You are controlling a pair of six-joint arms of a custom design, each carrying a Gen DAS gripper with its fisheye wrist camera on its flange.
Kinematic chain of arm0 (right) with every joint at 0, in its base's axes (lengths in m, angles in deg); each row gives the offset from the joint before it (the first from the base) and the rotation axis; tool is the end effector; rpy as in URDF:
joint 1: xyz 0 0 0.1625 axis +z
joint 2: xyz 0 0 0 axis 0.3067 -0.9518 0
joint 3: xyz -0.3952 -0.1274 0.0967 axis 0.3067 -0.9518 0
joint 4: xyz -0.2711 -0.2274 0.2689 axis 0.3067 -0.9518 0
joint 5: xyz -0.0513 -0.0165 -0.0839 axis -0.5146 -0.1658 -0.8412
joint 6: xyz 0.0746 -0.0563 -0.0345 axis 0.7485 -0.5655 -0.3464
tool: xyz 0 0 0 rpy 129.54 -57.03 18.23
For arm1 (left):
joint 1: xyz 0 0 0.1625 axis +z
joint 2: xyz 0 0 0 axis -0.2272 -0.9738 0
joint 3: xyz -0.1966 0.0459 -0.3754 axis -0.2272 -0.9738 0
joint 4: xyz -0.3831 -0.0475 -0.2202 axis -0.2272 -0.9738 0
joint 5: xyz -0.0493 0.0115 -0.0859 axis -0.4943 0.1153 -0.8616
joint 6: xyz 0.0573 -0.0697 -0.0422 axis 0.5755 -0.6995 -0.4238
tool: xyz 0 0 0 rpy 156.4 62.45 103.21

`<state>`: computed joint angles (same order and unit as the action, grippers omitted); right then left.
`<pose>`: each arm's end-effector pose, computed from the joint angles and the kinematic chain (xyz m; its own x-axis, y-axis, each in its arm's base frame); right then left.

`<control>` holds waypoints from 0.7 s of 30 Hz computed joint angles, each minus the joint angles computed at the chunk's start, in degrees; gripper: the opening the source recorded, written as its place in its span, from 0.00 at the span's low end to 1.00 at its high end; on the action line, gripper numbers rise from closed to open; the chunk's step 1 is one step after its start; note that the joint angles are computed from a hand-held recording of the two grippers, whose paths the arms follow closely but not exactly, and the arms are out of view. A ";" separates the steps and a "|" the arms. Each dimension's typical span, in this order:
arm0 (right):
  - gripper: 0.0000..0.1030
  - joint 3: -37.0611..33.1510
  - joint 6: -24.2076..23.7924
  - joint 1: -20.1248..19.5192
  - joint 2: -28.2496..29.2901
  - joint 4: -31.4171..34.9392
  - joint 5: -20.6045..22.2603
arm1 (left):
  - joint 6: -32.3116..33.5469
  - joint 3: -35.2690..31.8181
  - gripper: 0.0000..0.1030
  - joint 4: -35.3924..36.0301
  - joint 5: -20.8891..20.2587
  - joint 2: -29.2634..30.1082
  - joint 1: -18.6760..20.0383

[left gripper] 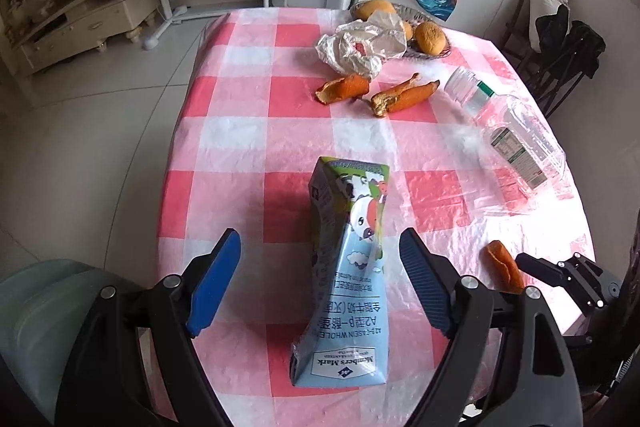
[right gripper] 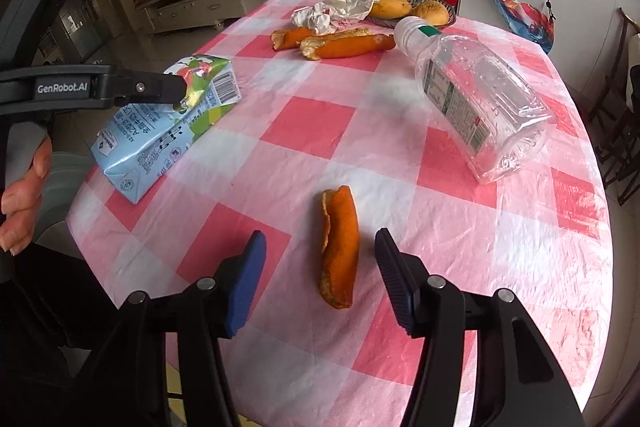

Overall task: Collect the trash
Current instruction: 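Grasp the blue milk carton with the left tool while the right tool grasps an orange peel, then carry the carton and peel over the yellow basin and open both tools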

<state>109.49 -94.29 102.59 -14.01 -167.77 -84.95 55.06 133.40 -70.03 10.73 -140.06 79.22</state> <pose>0.4375 -0.5934 -0.0483 -0.7411 -0.3546 0.5701 -0.5508 0.8067 -0.2141 -0.0531 -0.6196 0.3644 -0.7716 0.0237 -0.6357 0.3190 0.8790 -0.3544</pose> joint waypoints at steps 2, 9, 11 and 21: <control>0.45 0.51 0.02 -0.10 -0.31 -0.34 -0.12 | -0.25 -0.23 0.76 0.62 0.28 0.31 0.14; 0.17 1.85 -0.60 -0.13 -1.04 -1.02 0.48 | 0.55 -1.27 0.36 4.17 -2.22 2.08 0.97; 0.17 2.18 -0.79 0.00 -1.18 -1.25 1.00 | 1.71 -0.70 0.34 2.67 -2.02 2.20 0.61; 0.16 5.33 0.76 0.31 -4.11 -5.27 5.40 | 4.64 2.74 0.34 -5.82 -2.46 -0.22 -2.00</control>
